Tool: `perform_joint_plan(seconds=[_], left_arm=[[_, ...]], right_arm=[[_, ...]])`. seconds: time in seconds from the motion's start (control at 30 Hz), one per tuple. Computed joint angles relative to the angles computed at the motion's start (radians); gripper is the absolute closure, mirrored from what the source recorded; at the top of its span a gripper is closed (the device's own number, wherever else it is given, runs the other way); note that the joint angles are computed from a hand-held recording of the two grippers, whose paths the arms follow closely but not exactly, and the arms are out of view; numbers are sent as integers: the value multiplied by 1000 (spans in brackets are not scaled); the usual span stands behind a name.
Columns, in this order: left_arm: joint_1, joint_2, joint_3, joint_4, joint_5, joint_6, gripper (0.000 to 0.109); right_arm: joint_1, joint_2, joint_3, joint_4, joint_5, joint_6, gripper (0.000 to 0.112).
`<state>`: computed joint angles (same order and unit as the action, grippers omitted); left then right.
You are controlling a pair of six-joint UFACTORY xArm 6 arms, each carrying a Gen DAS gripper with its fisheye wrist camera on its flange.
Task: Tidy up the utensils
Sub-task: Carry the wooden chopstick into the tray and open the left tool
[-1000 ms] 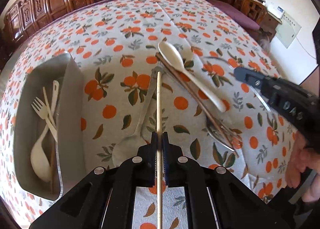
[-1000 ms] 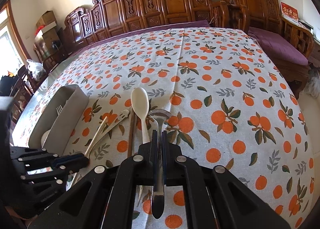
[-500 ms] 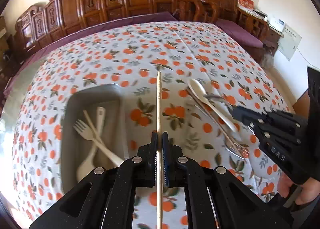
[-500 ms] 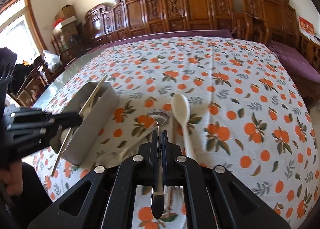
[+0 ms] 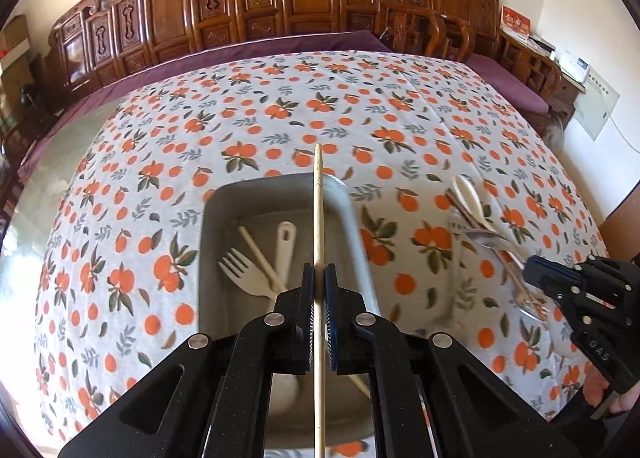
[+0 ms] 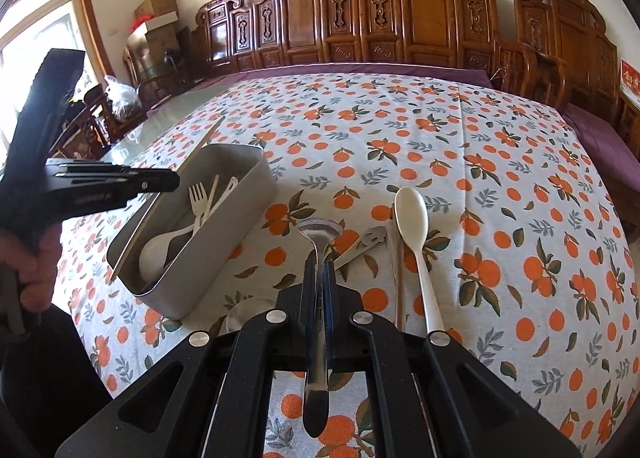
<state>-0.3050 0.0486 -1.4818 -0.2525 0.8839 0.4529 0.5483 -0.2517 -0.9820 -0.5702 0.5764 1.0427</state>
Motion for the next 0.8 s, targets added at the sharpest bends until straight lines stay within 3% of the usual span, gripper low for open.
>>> perform_joint_plan(seconds=[0.4, 0.8], left_arm=[[33, 64, 3, -26, -61, 80, 104], [42, 72, 2, -70, 1, 130, 104]], right_arm=[[9, 51, -40, 15, -10, -29, 107], [21, 100, -83, 27, -8, -46, 107]])
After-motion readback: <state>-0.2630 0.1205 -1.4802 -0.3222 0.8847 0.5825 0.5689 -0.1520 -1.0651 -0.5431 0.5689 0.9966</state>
